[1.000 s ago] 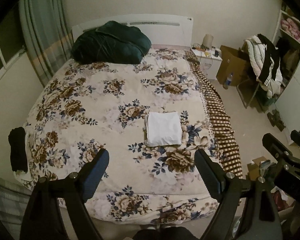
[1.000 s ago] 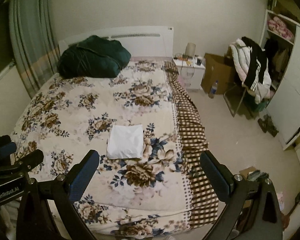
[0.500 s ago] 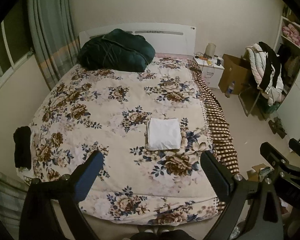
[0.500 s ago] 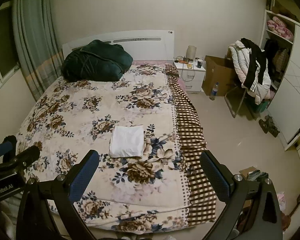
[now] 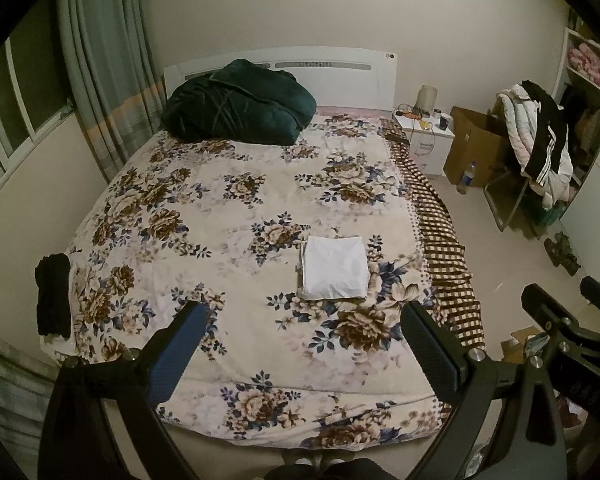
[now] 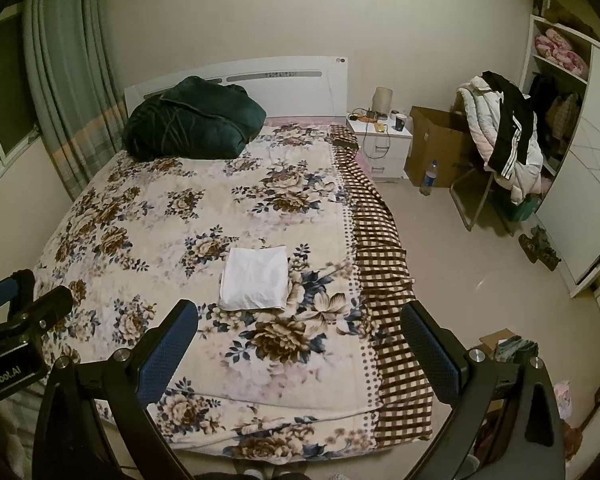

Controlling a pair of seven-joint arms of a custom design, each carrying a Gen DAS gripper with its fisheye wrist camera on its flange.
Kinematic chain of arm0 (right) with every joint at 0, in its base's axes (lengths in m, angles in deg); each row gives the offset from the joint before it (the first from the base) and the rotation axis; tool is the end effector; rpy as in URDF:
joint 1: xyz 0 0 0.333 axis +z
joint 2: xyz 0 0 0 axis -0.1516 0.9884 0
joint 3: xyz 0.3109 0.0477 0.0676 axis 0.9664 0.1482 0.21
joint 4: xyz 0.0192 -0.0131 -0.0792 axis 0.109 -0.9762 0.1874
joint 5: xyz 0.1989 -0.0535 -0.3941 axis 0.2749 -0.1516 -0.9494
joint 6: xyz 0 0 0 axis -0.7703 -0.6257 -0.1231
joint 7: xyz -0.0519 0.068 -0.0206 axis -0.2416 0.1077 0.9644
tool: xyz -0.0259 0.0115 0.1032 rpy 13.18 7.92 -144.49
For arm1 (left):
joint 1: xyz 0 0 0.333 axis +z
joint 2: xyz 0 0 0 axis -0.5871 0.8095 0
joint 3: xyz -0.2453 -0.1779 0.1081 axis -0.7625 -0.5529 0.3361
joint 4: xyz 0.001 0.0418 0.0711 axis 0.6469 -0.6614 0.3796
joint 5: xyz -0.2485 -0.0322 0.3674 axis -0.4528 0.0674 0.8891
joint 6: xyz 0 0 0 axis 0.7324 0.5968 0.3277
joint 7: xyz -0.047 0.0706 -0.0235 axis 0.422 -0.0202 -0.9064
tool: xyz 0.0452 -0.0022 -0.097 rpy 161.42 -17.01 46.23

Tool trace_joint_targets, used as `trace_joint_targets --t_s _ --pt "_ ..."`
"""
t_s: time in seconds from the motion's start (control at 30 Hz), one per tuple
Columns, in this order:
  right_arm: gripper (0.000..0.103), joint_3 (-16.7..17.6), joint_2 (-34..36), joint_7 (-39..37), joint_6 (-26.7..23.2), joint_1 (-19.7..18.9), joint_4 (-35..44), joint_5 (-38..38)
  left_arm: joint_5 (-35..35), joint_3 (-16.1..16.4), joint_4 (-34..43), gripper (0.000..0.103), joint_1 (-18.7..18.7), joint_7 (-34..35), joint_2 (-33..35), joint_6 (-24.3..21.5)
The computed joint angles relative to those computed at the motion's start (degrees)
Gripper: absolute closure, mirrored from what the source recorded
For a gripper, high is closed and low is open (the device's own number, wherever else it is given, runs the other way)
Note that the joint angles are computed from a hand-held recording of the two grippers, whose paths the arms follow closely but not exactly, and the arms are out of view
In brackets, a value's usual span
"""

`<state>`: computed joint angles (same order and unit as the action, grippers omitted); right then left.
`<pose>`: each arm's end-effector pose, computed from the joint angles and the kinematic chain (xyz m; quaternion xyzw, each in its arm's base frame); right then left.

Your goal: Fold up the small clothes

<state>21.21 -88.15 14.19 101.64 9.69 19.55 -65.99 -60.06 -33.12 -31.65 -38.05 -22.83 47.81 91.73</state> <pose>0.4239 0.2395 0.9430 -0.7529 0.5556 -0.2105 0.2830 0.4229 -0.0851 0.9034 -0.7799 0.5274 -0.1792 0.2854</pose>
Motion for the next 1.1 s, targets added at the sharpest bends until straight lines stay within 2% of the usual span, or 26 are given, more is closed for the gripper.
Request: trace_joint_targets --t_s 1.1 --pt "0.000 -1.2 2.6 -2.5 0.6 0.6 0.6 2.0 0.0 0.6 0.8 0.004 0.7 1.0 0.5 -1.2"
